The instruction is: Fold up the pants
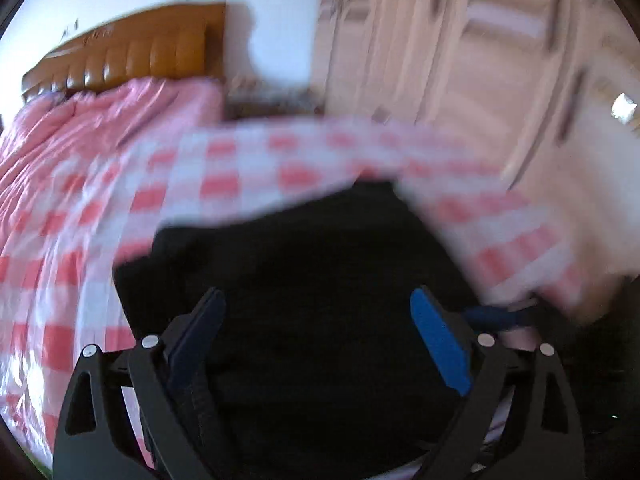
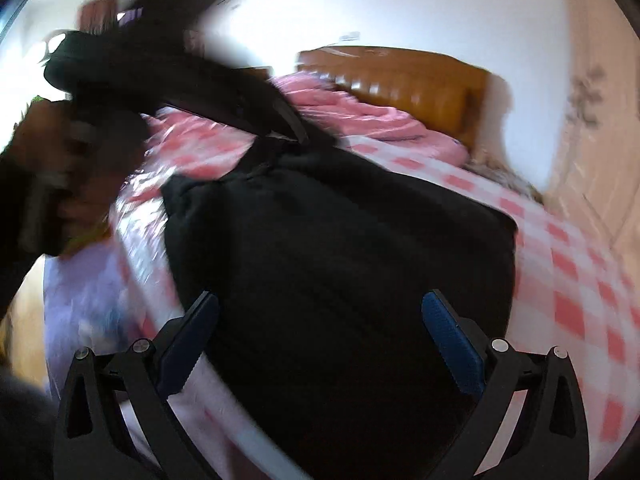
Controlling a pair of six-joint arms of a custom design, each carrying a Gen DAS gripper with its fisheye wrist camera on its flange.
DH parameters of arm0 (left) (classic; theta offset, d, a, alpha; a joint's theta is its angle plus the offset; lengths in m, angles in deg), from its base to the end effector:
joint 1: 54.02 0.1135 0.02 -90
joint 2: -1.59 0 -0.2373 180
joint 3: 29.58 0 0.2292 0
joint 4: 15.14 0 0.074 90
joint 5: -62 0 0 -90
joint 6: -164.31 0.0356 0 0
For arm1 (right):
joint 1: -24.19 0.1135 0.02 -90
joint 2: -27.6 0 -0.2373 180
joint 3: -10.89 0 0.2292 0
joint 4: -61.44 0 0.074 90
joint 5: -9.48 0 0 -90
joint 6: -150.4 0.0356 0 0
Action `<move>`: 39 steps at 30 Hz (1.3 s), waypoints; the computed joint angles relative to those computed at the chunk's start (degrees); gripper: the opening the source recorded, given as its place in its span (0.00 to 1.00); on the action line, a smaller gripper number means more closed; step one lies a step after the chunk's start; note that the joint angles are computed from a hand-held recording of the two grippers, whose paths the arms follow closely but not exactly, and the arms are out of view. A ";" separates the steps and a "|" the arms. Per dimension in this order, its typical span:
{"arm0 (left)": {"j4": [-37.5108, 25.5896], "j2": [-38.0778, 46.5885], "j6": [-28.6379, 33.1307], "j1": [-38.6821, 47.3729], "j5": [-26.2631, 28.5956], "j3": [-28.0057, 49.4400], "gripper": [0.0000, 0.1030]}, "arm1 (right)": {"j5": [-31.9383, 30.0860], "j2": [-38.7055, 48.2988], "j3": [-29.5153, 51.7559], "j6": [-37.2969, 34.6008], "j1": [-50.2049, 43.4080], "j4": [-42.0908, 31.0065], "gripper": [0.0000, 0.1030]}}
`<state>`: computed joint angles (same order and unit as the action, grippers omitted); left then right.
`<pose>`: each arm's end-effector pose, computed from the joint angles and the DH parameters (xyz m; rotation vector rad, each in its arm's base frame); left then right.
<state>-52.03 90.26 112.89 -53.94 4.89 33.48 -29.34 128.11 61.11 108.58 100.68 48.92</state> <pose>0.2692 -0.0190 0.1595 0.9809 2.2688 -0.4870 0.0862 0.2402 0.0848 -0.2841 2.1436 -0.0175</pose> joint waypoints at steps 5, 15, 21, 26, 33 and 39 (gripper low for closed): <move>5.42 11.69 10.26 9.12 9.67 -0.18 0.78 | -1.91 -21.10 -14.64 0.87 -5.50 0.42 0.95; 0.21 16.46 14.32 11.87 16.68 4.15 0.77 | -58.59 -6.32 -1.48 -20.14 -48.62 15.88 0.95; -10.37 23.73 21.68 14.48 21.15 12.59 0.69 | -49.18 1.15 8.51 -16.78 -50.56 5.51 0.94; -18.13 30.05 23.98 16.71 24.97 19.70 0.56 | -50.63 -2.61 10.50 -20.19 -45.49 3.99 0.95; -15.23 28.38 21.31 16.72 24.13 17.82 0.52 | -41.37 4.33 18.08 -21.27 -42.24 -3.48 0.95; -14.83 28.68 20.56 16.78 24.50 17.87 0.52 | -23.75 -15.68 0.06 -10.52 -27.23 -6.77 0.96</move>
